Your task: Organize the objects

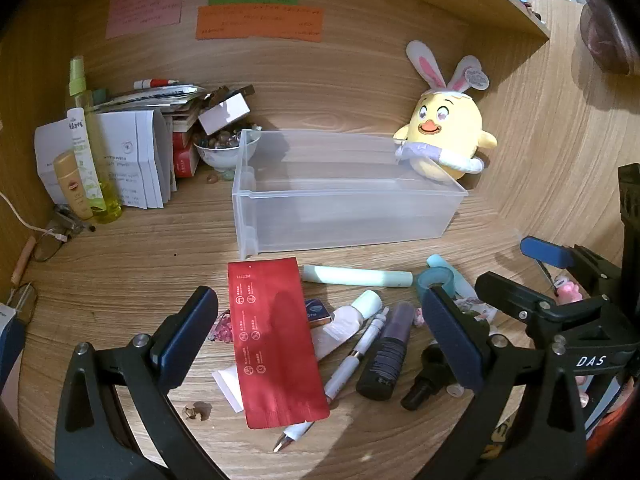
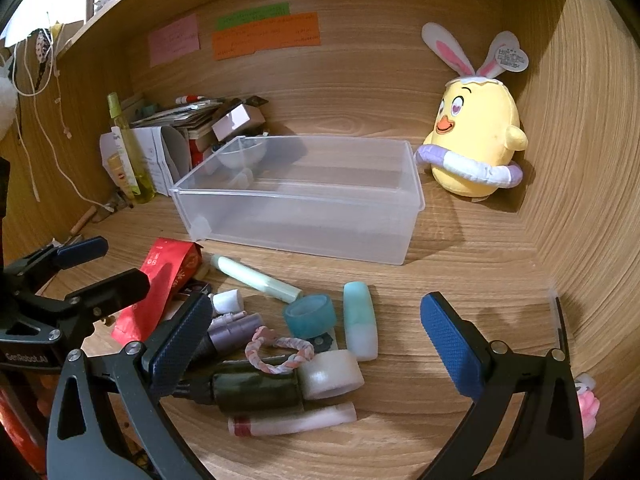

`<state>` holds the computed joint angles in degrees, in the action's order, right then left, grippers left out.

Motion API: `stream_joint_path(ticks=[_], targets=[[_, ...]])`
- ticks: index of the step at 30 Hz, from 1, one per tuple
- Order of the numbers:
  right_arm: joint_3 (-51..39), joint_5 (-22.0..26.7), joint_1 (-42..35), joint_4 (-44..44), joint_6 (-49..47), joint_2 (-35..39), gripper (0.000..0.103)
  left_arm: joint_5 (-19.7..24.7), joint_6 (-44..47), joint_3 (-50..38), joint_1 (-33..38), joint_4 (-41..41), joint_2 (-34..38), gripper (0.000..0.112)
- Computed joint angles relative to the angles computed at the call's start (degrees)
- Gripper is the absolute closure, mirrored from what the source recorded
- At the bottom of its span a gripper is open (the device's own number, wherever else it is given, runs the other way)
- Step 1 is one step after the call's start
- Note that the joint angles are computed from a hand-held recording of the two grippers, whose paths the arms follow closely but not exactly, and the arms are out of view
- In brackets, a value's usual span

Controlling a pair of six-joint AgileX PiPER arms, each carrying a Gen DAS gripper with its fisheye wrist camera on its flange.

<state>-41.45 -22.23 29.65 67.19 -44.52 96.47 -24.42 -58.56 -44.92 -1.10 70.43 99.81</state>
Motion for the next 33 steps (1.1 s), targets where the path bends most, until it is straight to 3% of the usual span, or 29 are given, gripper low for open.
stream_joint_path(ticks=[19,33], targets=[[0.4,-0.2,0.3,1.0,-1.2,-0.6,0.0,-2.0,-5.5,-0.5,1.5,6.1,0.0,0.009],[1.5,0.9,-0.4,-2.9,2.5,-1.3,0.0,-2.9,-5.4,0.5,2.4,8.1,-0.9,0.009]])
